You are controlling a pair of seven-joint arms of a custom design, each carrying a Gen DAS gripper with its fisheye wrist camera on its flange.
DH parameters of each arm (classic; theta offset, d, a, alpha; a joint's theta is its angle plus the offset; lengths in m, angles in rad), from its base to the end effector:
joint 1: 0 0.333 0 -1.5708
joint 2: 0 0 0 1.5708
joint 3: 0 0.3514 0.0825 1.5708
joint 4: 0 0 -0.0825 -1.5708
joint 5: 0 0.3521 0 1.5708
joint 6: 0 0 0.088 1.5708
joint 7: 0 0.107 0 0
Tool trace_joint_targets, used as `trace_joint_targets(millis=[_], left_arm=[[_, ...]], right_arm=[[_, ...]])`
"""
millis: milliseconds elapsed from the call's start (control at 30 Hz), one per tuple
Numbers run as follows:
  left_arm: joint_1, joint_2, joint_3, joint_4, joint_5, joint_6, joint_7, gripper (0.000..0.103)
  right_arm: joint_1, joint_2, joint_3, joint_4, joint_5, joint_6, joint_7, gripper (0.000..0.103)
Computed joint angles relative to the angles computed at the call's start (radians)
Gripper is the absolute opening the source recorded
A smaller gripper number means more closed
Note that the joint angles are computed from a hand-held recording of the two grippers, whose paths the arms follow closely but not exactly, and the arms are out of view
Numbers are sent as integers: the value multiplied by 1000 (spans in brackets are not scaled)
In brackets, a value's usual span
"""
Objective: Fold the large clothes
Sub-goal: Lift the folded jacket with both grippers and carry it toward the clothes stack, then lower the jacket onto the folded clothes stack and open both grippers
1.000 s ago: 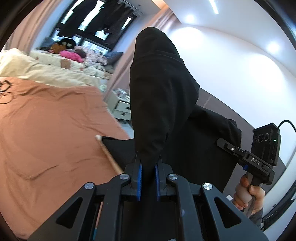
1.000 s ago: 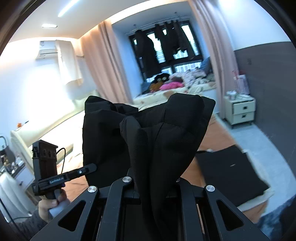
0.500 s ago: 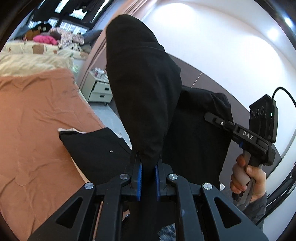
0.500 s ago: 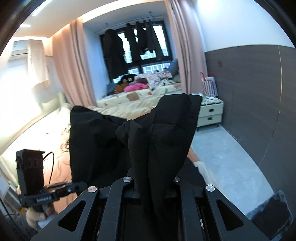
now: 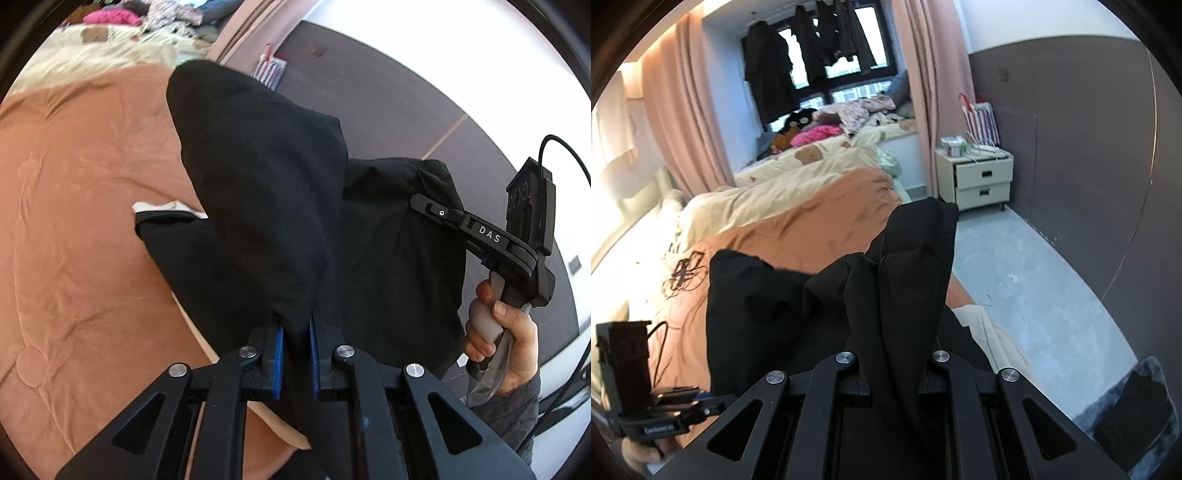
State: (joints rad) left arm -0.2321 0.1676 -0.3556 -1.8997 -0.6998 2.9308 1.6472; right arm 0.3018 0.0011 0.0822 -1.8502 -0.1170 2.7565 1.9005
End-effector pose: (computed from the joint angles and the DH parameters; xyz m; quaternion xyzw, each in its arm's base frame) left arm 0.5456 -0.2950 0.5584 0.6275 -0.6333 0.4530 0.0019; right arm 0.5383 0.2227 0.6690 -0.6787 0.5890 -0.2209 0.3790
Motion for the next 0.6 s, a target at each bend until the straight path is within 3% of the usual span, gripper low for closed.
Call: trace_joint_targets(millis=[200, 333, 400, 433, 467, 533, 600], left_arm=[[10, 64, 28, 38, 64, -54, -79, 13], [32, 107, 18, 61, 80, -65, -110, 14], [39, 119, 20, 74, 101, -98, -135, 18], [45, 117, 16, 75, 101, -111, -138, 21], [53, 115, 12, 76, 97, -121, -135, 26], [59, 104, 14, 64, 95, -123, -137, 36], [61, 102, 21, 50, 96, -97, -147, 65]], right_arm=[[-4, 151, -25, 103, 17, -6, 58, 12], [13, 234, -51, 169, 2, -35, 118, 15], [19, 260, -67, 201, -4, -68, 166, 32], [16, 269, -70, 212, 3, -78, 182, 35], [11, 265, -73, 207, 9, -82, 194, 39], [23, 216, -95, 156, -41, -81, 242, 57], [36, 162, -117, 94, -150, -51, 298, 83]])
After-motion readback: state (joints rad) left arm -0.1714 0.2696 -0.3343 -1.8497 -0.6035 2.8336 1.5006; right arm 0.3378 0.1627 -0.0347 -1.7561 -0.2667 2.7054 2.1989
